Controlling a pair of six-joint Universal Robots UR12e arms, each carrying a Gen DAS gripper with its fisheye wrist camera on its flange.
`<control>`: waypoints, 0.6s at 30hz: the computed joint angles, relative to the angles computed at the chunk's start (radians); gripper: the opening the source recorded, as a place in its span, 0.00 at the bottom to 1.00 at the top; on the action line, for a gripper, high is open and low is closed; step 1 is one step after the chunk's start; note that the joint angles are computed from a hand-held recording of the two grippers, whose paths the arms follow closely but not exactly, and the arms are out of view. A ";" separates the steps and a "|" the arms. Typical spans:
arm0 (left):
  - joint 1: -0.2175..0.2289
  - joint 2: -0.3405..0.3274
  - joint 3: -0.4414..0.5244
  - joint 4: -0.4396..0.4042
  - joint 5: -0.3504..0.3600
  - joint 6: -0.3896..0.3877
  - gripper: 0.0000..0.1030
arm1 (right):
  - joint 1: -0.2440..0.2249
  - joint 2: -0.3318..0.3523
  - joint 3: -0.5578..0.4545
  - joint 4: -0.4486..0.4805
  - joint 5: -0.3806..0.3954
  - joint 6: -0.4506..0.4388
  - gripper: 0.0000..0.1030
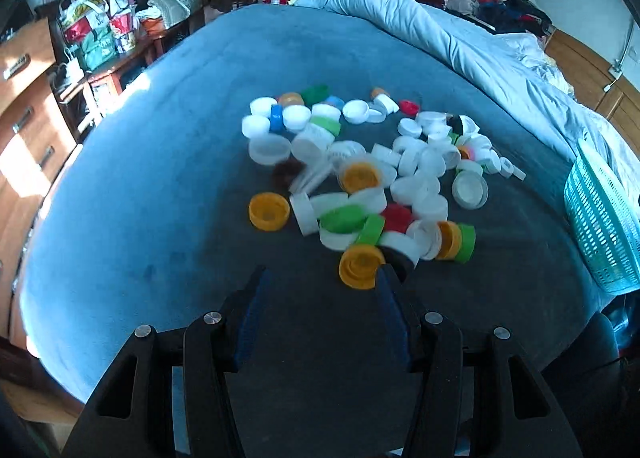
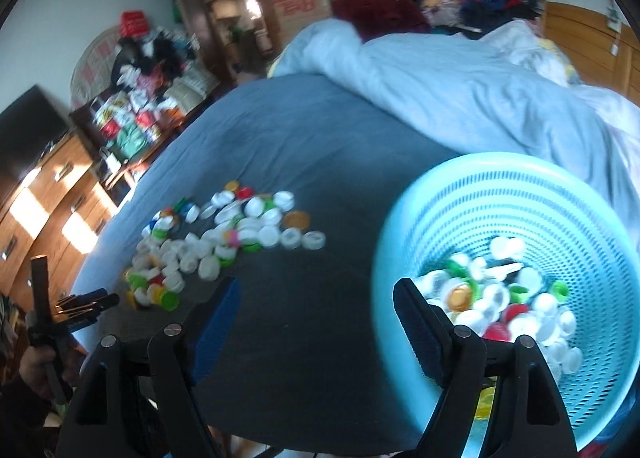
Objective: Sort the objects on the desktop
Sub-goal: 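Move both grippers back from the basket to the cap pile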
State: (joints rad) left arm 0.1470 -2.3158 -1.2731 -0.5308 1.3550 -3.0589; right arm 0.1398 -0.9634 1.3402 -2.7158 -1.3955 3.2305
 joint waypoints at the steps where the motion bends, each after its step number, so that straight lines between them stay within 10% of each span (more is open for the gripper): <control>1: 0.000 -0.004 0.001 -0.001 -0.016 0.006 0.46 | 0.007 0.003 -0.007 0.012 -0.002 -0.012 0.81; 10: -0.011 -0.038 0.024 0.012 -0.046 0.060 0.46 | 0.046 0.017 -0.047 0.088 -0.038 -0.065 0.81; 13: -0.008 -0.044 0.032 0.007 -0.058 0.048 0.24 | 0.054 0.029 -0.065 0.110 -0.019 -0.086 0.81; 18: 0.012 -0.030 0.011 0.043 -0.104 -0.001 0.24 | 0.072 0.064 -0.104 0.145 0.028 -0.149 0.74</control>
